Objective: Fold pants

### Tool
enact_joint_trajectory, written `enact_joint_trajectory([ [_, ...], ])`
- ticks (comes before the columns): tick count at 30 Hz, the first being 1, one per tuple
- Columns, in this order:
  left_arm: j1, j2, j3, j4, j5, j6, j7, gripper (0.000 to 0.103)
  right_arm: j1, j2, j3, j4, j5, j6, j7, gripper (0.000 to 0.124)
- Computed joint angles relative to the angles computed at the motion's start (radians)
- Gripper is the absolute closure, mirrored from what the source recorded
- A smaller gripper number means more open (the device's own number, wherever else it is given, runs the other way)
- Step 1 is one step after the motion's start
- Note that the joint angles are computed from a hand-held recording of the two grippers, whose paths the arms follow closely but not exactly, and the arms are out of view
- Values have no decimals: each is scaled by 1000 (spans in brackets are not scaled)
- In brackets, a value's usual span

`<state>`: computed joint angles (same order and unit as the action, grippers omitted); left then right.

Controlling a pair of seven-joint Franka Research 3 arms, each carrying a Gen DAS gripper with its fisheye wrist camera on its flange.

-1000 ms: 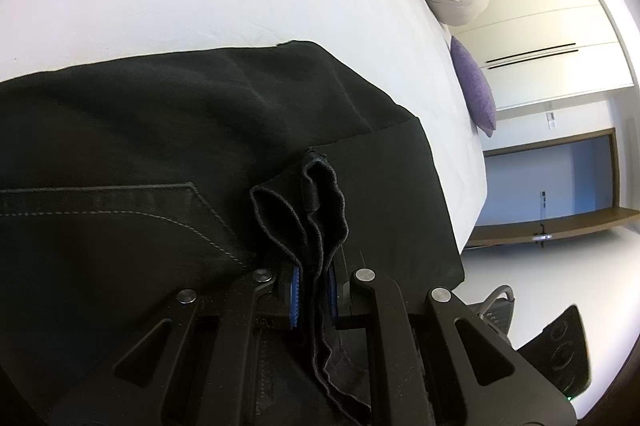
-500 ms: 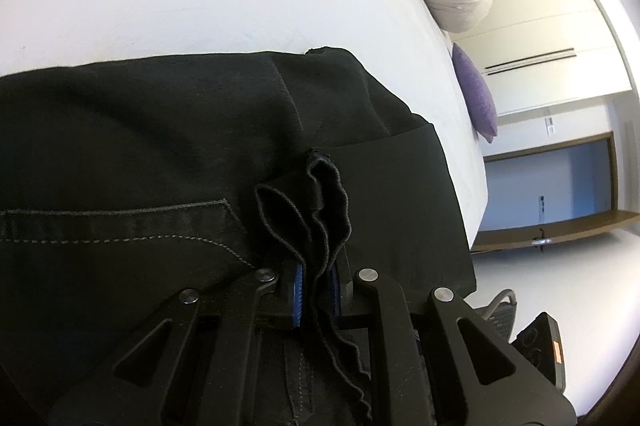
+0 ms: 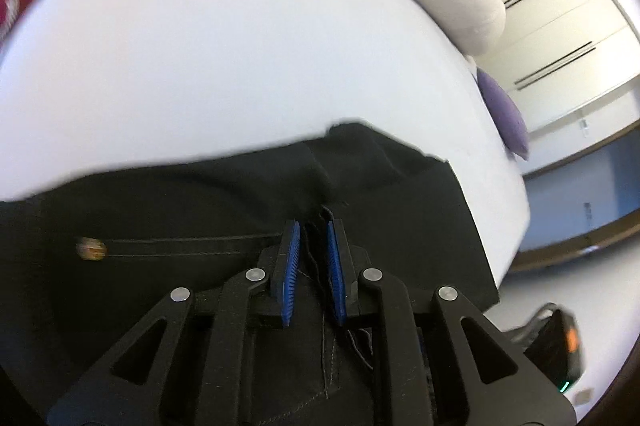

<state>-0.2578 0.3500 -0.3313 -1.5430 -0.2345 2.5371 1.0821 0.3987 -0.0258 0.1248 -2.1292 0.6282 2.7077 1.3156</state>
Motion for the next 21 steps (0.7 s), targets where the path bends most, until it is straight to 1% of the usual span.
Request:
enact_joint_trajectory([
  [1, -6, -15, 0, -12, 7, 23, -1, 89, -10, -1, -19, 11, 141, -11, -64, 81],
  [2, -12, -23, -9, -13, 12, 40, 17, 89, -22, 4, -34, 24, 249, -21, -108, 82],
  [4, -25, -8, -37, 17, 8, 44, 79, 89, -50, 27, -53, 54, 417, -48, -156, 82],
  [5, -34, 17, -59, 46, -5, 36, 122, 89, -75, 61, -68, 95, 519, -96, -183, 82],
  [6, -39, 35, -74, 62, -20, 31, 152, 89, -96, 90, -70, 128, 571, -138, -203, 82],
  [7, -48, 59, -87, 82, -33, 23, 176, 89, -122, 132, -74, 176, 598, -199, -197, 82],
  [8, -63, 89, -95, 105, -36, 2, 190, 89, -145, 173, -73, 223, 592, -260, -171, 82],
  [11, -102, 124, -78, 119, -11, -69, 174, 89, -215, 290, -53, 350, 609, -414, -133, 82],
  [12, -110, 118, -70, 95, 3, -67, 174, 89, -237, 343, -48, 405, 596, -468, -101, 82],
  [13, -96, 97, -83, 40, -22, -12, 200, 89, -248, 367, -43, 429, 571, -473, -71, 83],
  [14, -69, 76, -105, -7, -72, 28, 229, 89, -263, 413, -39, 472, 552, -495, -36, 86],
  [15, -55, 66, -114, -24, -101, 32, 242, 89, -294, 451, -23, 506, 574, -540, -26, 90],
  [16, -48, 54, -115, -37, -115, 30, 251, 89, -328, 487, -4, 533, 612, -588, -21, 90],
  [18, -40, 17, -117, -87, -136, 42, 285, 89, -366, 515, 14, 556, 628, -647, 10, 96],
  [19, -43, 11, -113, -97, -139, 48, 292, 89, -371, 535, 17, 582, 613, -658, 27, 97],
  [21, -61, 1, -100, -111, -125, 60, 284, 89, -380, 521, 20, 582, 559, -694, 22, 97],
])
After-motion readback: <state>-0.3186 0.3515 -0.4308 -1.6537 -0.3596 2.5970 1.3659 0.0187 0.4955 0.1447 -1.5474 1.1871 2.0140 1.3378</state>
